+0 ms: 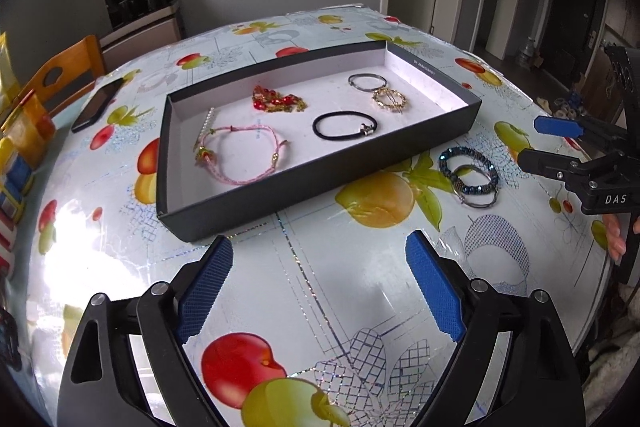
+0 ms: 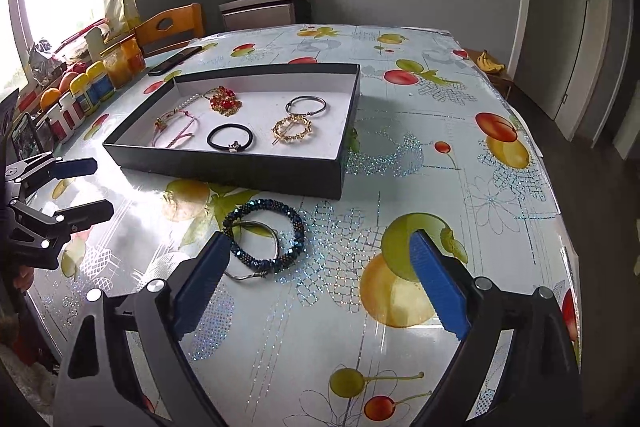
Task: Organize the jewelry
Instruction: 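Withdraw both open tools from the box toward the bracelets on the table, then grasp the dark blue beaded bracelet with the right tool and lift it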
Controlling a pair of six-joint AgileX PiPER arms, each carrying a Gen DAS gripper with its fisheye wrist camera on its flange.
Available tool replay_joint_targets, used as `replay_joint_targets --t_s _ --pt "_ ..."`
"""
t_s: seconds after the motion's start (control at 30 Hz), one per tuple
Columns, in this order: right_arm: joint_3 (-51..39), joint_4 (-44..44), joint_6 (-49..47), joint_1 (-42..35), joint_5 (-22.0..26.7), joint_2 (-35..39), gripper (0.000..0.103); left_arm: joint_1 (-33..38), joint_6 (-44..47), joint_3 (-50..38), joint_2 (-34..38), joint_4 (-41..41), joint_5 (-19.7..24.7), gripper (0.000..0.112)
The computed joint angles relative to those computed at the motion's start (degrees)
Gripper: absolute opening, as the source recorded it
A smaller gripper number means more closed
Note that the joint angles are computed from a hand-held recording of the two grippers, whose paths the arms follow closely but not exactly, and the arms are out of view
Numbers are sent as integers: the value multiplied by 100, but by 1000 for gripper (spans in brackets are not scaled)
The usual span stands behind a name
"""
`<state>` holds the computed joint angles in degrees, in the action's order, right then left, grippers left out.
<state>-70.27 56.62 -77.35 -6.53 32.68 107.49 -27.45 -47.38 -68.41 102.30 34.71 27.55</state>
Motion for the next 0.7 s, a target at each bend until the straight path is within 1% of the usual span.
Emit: replay_joint_targets --t_s 0.07,0.1,0.13,0.17,0.2,0.23,0.27,0.3,0.37,0.5,0.6,0.7 --pt "-44 5 7 -29 26 80 88 -21 65 8 57 -79 -37 90" --pt "-50 24 16 -25 14 104 81 -31 87 20 73 -100 -59 90" --pt "-60 58 5 -16 -30 126 76 -46 90 18 95 -101 -67 90" --pt "-81 46 24 8 -84 152 68 -59 96 2 122 -111 -56 90" --pt "-132 -32 101 35 -109 189 57 -65 135 -21 147 -154 -47 90" --pt "-200 -139 191 64 -100 236 51 -63 170 -24 156 -191 -67 90" --pt "-256 -232 259 98 -96 277 40 -60 185 -20 159 -206 -93 90" --pt "-307 -319 336 139 -108 317 33 -57 191 -21 165 -213 -105 90" --pt "-400 -409 387 194 -57 386 25 -63 167 -47 198 -212 -89 90" --pt "-545 -584 580 296 28 496 22 -69 223 -47 216 -270 -141 90" --pt "-633 -743 764 351 52 560 22 -73 300 -41 215 -363 -185 90" --pt "-725 -918 948 386 81 629 19 -72 336 -46 236 -410 -214 90"
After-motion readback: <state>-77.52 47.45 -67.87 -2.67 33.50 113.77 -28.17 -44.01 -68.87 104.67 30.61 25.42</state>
